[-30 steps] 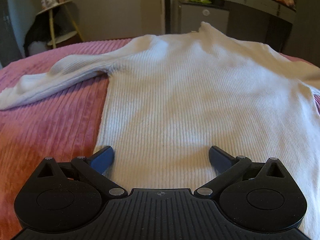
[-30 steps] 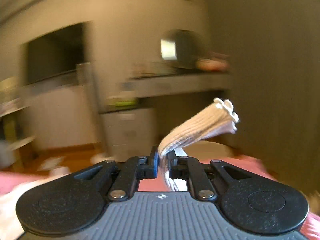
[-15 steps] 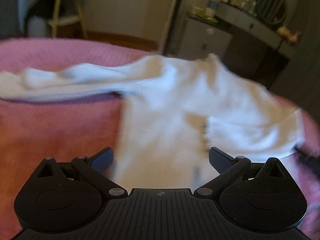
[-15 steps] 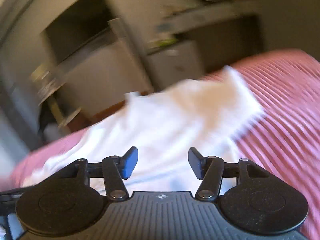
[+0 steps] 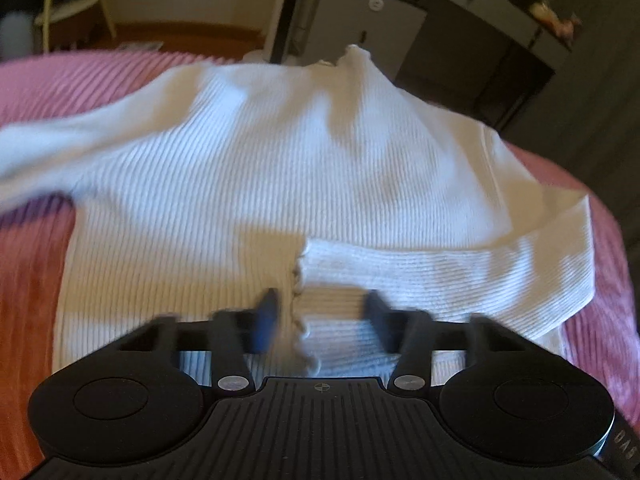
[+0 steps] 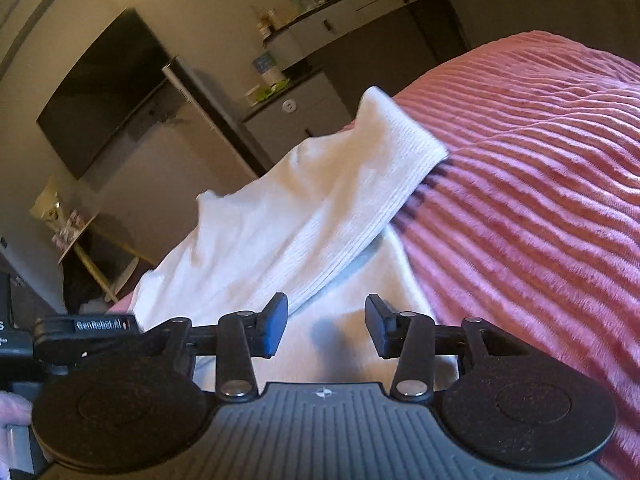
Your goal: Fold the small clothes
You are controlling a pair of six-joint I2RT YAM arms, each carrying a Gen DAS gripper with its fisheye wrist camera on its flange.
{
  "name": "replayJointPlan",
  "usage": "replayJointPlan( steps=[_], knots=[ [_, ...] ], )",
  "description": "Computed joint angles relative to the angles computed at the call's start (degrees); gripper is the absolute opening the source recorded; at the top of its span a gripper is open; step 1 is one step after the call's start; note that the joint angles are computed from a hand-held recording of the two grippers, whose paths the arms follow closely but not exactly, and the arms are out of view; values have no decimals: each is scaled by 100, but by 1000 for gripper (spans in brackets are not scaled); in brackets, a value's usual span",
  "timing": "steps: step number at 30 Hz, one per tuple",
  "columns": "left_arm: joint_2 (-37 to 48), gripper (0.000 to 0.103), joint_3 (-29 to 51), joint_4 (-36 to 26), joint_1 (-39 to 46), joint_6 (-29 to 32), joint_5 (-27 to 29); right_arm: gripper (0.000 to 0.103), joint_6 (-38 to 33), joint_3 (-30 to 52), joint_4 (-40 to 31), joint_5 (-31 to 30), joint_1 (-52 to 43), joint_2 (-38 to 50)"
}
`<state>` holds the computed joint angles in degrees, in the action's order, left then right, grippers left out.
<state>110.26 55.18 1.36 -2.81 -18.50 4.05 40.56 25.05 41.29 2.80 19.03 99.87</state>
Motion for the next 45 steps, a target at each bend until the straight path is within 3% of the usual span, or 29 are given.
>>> replayJointPlan(
  steps=[2, 4, 8, 12, 16, 18, 20, 25, 28, 33, 34, 37, 41, 45],
  knots=[
    [-3, 12, 193, -298, -102, 101, -343, 42, 7, 27, 50, 17, -32, 69],
    [-114, 6, 246, -397, -40, 239, -451, 42, -35, -6, 109, 66, -6, 79],
    [-817, 5, -45, -113, 343, 316, -154, 42, -76, 9, 88, 212, 95, 89],
    [-1301, 5, -323, 285, 721, 533, -442, 42, -72, 41, 48, 278, 141, 121],
    [-951, 7, -172, 383, 931, 669, -963, 42, -101, 118, -14, 350, 237, 201],
    [-701, 7, -97, 298, 1007, 706, -815, 42, -157, 173, -53, 431, 300, 247],
    [-579, 18, -134, 292, 1085, 743, -741, 42, -208, 197, -57, 493, 336, 272],
    [-339, 25, -160, 238, 1461, 528, -249, 42, -191, 216, 57, 463, 302, 359],
    [-248, 23, -82, 202, 1667, 375, 77, 42, -200, 263, 79, 535, 338, 436],
    [-36, 22, 211, 29, 1419, 608, -100, 42, -275, 330, 40, 618, 392, 503],
    [5, 14, 256, 29, 1394, 626, -86, 42, -280, 330, 50, 621, 392, 511],
    [-61, 9, 181, 221, 1350, 648, -106, 42, -279, 329, 72, 613, 381, 527],
    [-284, 9, -99, 681, 1316, 828, -211, 42, -279, 348, 97, 636, 393, 573],
    [30, 13, 228, 254, 1375, 803, -537, 42, -368, 371, 75, 702, 424, 597]
  ],
)
